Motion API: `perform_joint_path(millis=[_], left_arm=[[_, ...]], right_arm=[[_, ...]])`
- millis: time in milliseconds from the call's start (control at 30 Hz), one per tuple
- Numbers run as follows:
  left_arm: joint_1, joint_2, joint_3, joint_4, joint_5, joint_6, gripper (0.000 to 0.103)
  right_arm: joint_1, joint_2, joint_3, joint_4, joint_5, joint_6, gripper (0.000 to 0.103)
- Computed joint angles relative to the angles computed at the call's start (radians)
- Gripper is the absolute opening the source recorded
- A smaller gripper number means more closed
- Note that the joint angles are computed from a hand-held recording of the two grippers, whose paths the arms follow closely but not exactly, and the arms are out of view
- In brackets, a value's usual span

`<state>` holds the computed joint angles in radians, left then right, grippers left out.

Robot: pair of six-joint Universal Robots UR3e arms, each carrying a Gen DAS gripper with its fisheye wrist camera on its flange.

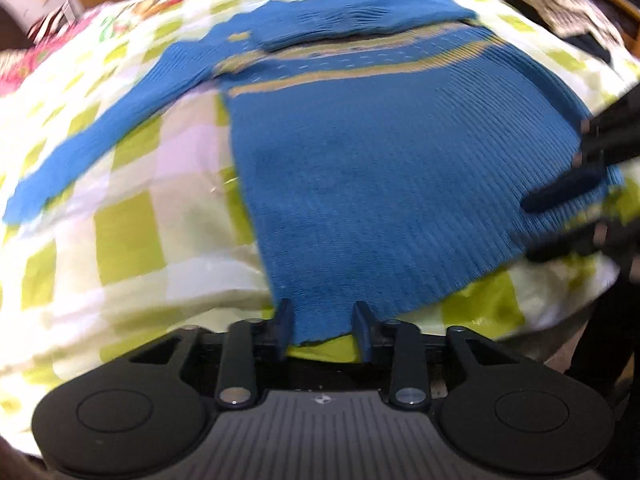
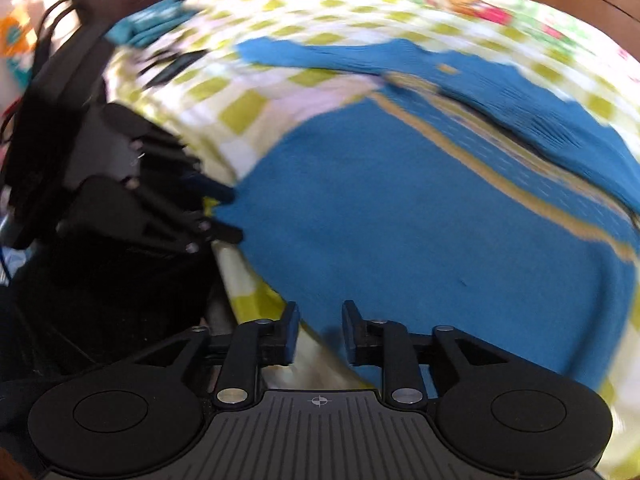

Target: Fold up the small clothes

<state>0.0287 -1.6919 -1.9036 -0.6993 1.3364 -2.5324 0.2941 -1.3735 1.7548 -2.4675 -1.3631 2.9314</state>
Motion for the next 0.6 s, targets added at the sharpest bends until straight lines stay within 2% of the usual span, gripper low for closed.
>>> perform_joint_path(millis=[133,233,267,300,467,533,600], left_arm=[[0.015,0.001,0.001,0.002,-0.021,-0.025,0.03],[0.023,-0.004,0.018,-0.026,-0.031,-0.043,0.02],[0.021,-0.01,0.023,-0.02,-0.025,-0.049,0.017],[0.025,-0.008,0.022,-0.018,-0.021,-0.05,0.017],[0.05,-0.007,0.033,-0.039,0.011,-0.049,0.017],[0.068,0.003,0.035,-0.057,-0.008,-0.053,0.017],[0.079,0.017,0.039,-0.06,-0.025,-0.054,0.017]], right_arm=[[0.042,0.09,-0.07,0.018,-0.02,-0.039,0.028],[0.081,0.162,-0.113,-0.013,-0.075,-0.005,0.026],[0.094,0.188,-0.147,0.009,-0.102,0.018,0.019],[0.089,0.191,-0.154,0.027,-0.103,0.033,0.003],[0.057,0.155,-0.162,0.1,-0.016,0.088,0.002],[0.059,0.16,-0.171,0.115,-0.005,0.092,0.001],[0.044,0.171,-0.189,0.155,0.057,0.08,0.0]])
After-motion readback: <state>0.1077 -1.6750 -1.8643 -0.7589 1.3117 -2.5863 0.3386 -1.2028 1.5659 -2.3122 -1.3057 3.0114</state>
